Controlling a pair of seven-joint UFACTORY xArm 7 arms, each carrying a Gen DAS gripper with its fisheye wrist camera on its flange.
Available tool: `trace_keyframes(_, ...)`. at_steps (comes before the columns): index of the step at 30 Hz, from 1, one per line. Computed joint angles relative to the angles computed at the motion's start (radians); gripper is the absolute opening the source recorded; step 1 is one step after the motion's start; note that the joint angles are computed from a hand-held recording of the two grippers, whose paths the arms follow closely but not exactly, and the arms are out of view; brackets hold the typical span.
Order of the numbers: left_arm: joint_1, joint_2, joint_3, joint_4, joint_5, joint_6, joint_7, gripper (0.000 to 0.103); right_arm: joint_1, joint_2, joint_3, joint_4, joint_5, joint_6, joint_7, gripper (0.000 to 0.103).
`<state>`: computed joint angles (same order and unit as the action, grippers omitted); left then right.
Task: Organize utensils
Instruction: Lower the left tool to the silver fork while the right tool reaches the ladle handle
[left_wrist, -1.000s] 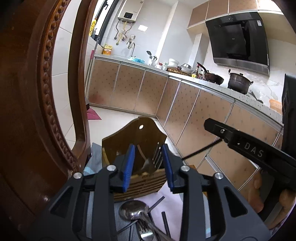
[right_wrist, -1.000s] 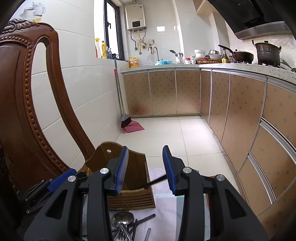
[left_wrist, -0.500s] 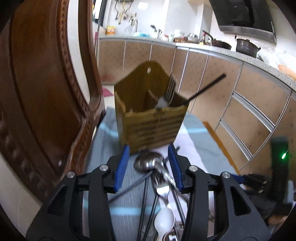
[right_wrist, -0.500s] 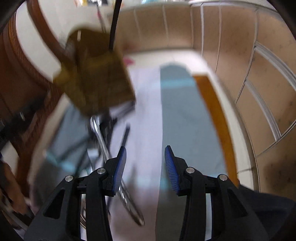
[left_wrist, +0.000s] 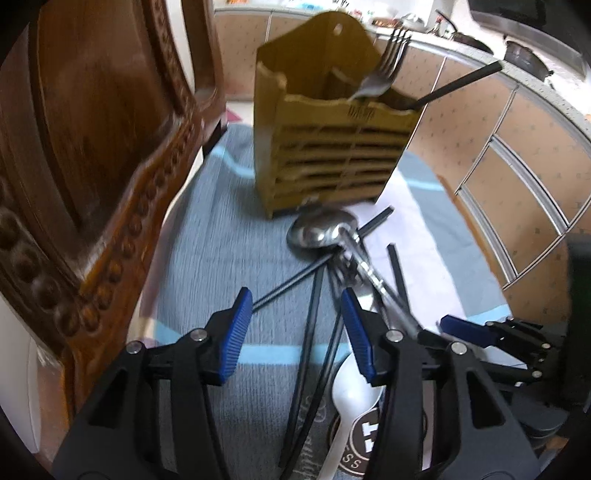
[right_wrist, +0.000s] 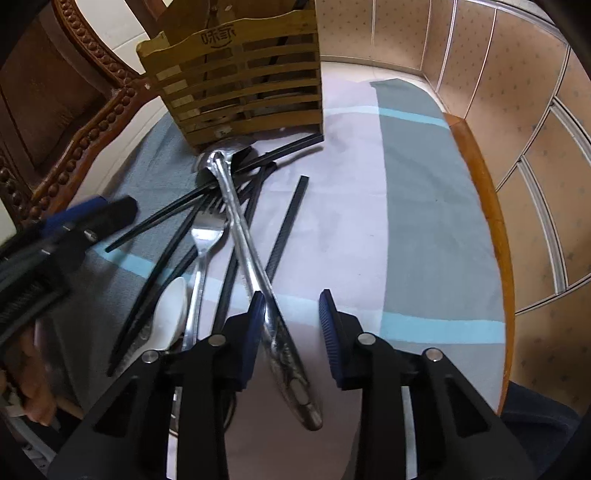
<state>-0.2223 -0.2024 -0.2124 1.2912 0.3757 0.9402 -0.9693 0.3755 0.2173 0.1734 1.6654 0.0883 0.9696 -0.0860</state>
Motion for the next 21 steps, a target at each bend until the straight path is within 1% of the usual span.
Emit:
trace_keyframes(4,-0.003,0.013,0.004,0.001,-0.016,0.019,0.008,0.050,0.003,0.016,0.003,0.030,0.004,0.010,-0.005,0.033)
trace_keyframes(8,-0.007,0.022,0.004,0.011,-0.013,0.031,0.014,0.054,0.002,0.019,0.007,0.039,0.023,0.019,-0.019,0.033)
trace_keyframes(11,-0.011,0.033,0.006,0.019,-0.013,0.037,0.016,0.055,0.014,0.034,0.005,0.047,-0.002,0.035,-0.021,0.033)
trace_keyframes(15,-0.018,0.042,0.008,0.029,-0.012,0.046,0.019,0.056,0.026,0.034,0.002,0.034,-0.034,0.012,-0.018,0.033)
trace_keyframes(16,-0.019,0.044,0.009,0.030,-0.012,0.046,0.020,0.056,0.026,0.032,0.002,0.032,-0.034,0.011,-0.019,0.033)
trace_keyframes(17,-0.020,0.044,0.010,0.030,-0.012,0.046,0.021,0.056,0.027,0.031,0.001,0.030,-0.039,0.007,-0.016,0.028)
trace_keyframes(18,-0.021,0.046,0.011,0.031,-0.013,0.046,0.023,0.056,0.026,0.031,0.001,0.031,-0.039,0.006,-0.018,0.027)
trace_keyframes(19,-0.022,0.047,0.012,0.032,-0.013,0.046,0.024,0.056,0.025,0.031,0.002,0.030,-0.035,0.004,-0.023,0.024)
trace_keyframes(21,-0.023,0.050,0.013,0.034,-0.013,0.046,0.026,0.057,0.025,0.018,0.002,0.013,-0.040,-0.005,-0.026,0.022)
